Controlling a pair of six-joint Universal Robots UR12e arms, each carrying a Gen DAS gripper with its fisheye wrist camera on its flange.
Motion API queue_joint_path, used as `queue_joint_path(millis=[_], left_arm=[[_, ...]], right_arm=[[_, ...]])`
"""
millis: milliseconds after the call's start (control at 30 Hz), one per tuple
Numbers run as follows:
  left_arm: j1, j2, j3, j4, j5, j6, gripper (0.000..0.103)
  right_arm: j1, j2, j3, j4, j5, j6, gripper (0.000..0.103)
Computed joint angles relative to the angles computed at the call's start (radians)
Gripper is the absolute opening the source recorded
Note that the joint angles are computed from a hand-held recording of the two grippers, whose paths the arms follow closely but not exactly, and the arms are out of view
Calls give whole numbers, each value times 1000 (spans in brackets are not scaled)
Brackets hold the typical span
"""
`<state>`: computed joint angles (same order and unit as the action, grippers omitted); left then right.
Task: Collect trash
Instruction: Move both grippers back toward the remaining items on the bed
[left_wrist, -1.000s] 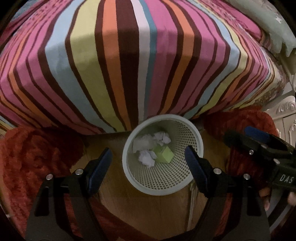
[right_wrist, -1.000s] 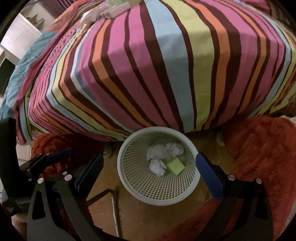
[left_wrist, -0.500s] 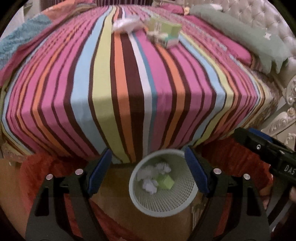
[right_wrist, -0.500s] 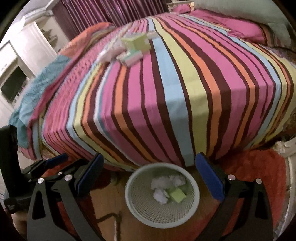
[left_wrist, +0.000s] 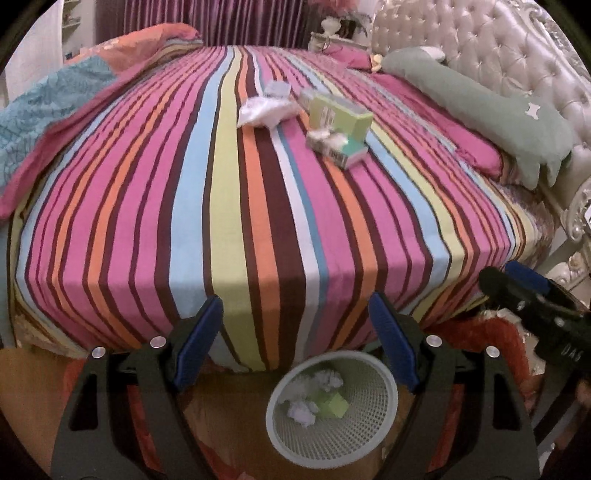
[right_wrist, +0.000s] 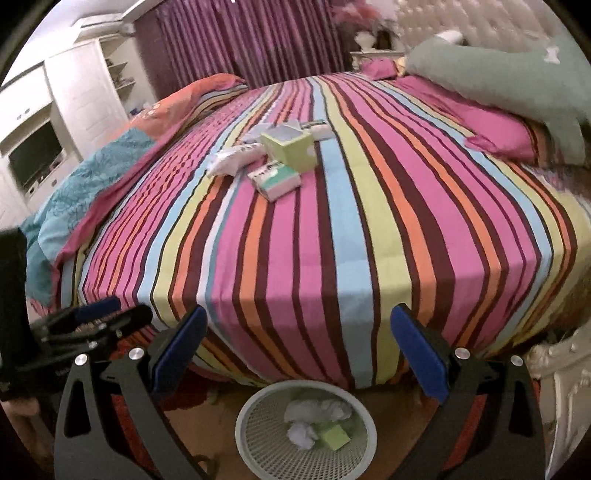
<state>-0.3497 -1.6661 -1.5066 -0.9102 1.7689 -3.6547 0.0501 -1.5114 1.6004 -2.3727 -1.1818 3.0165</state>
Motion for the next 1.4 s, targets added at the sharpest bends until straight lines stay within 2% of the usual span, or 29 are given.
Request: queue_joint_path(millis=[333, 567, 867, 1400], left_arm=[[32, -25, 42, 25, -8, 7, 79], [49, -48, 79, 22, -2, 30, 79], [67, -89, 135, 13, 15, 66, 79], [109, -166, 216, -16, -21, 110, 79]], right_arm=[[6, 57, -83, 18, 47, -15, 95], [5, 92, -128, -13, 31, 13, 95], [16, 138, -189, -34, 1, 1, 95], [32, 238, -312, -14, 26, -31, 95]])
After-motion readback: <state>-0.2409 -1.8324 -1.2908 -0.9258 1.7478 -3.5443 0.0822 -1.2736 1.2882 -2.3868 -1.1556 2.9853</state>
